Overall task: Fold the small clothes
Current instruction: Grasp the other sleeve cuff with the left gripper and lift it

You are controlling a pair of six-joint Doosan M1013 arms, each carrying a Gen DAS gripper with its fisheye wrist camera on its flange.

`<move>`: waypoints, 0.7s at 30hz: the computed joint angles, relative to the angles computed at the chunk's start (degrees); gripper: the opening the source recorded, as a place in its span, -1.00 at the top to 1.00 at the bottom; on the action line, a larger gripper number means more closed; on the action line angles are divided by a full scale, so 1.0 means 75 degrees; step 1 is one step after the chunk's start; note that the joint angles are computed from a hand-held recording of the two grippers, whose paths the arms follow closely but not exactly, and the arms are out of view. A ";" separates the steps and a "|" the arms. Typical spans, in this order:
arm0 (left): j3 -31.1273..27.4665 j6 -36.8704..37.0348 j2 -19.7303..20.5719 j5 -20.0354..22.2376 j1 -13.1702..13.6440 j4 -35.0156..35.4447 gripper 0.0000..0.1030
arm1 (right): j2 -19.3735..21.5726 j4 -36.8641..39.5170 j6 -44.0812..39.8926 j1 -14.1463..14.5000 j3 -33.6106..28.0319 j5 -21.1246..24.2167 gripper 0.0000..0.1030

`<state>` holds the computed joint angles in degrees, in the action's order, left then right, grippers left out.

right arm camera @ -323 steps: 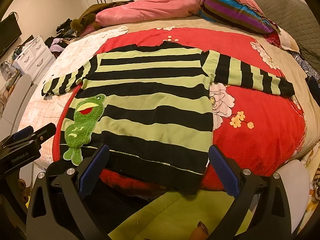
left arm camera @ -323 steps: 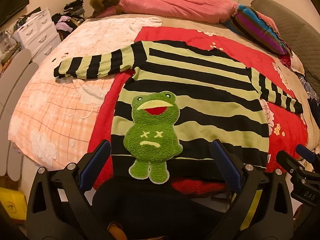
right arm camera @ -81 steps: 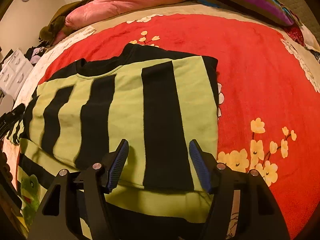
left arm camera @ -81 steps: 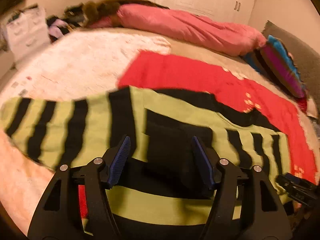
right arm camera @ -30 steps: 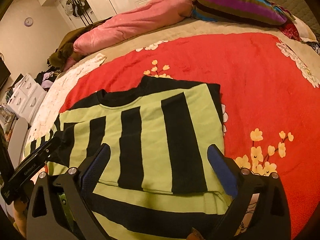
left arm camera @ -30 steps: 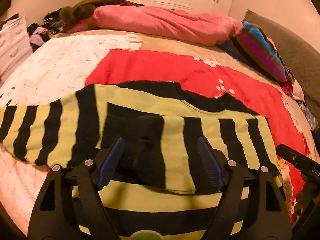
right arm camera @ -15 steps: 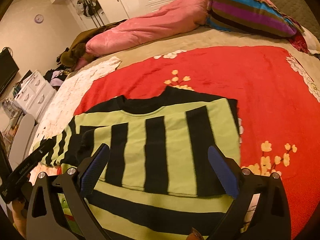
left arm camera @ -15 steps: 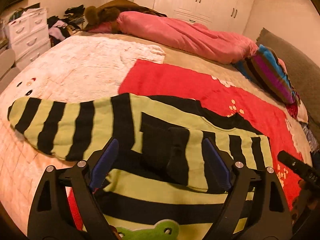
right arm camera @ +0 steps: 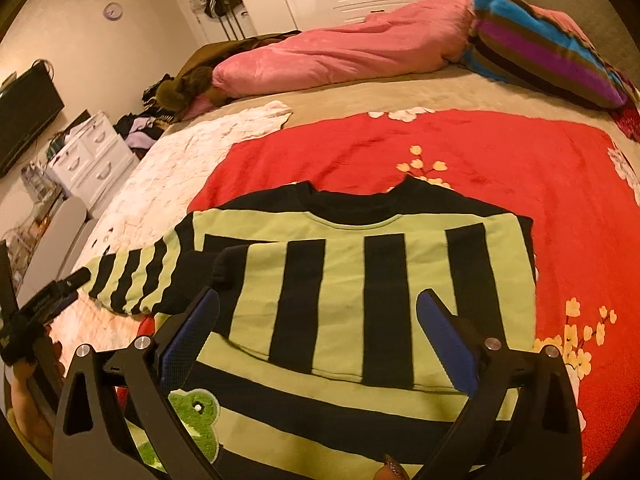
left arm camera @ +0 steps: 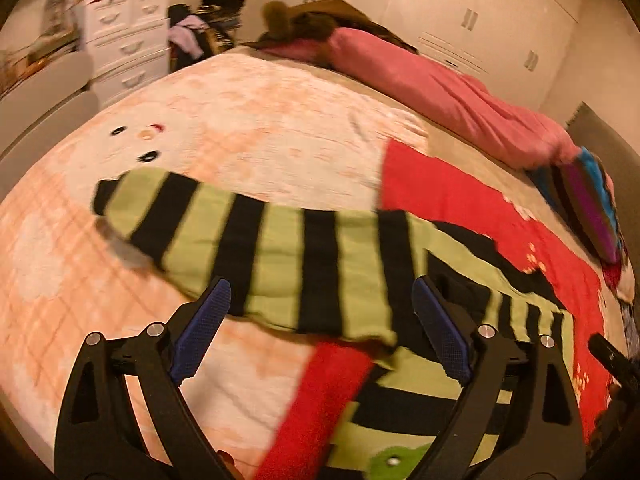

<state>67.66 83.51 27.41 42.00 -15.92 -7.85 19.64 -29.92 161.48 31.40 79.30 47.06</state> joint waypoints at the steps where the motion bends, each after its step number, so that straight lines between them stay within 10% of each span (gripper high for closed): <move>1: 0.0004 -0.0089 0.0001 0.0008 0.0047 0.0131 -0.65 | 0.0023 0.0032 -0.0044 0.0007 -0.0036 0.0008 -0.91; 21: -0.0170 -0.0762 0.0248 0.0131 0.0634 0.0388 -0.67 | 0.1089 0.1496 -0.2006 0.0267 -0.1512 -0.0233 -0.91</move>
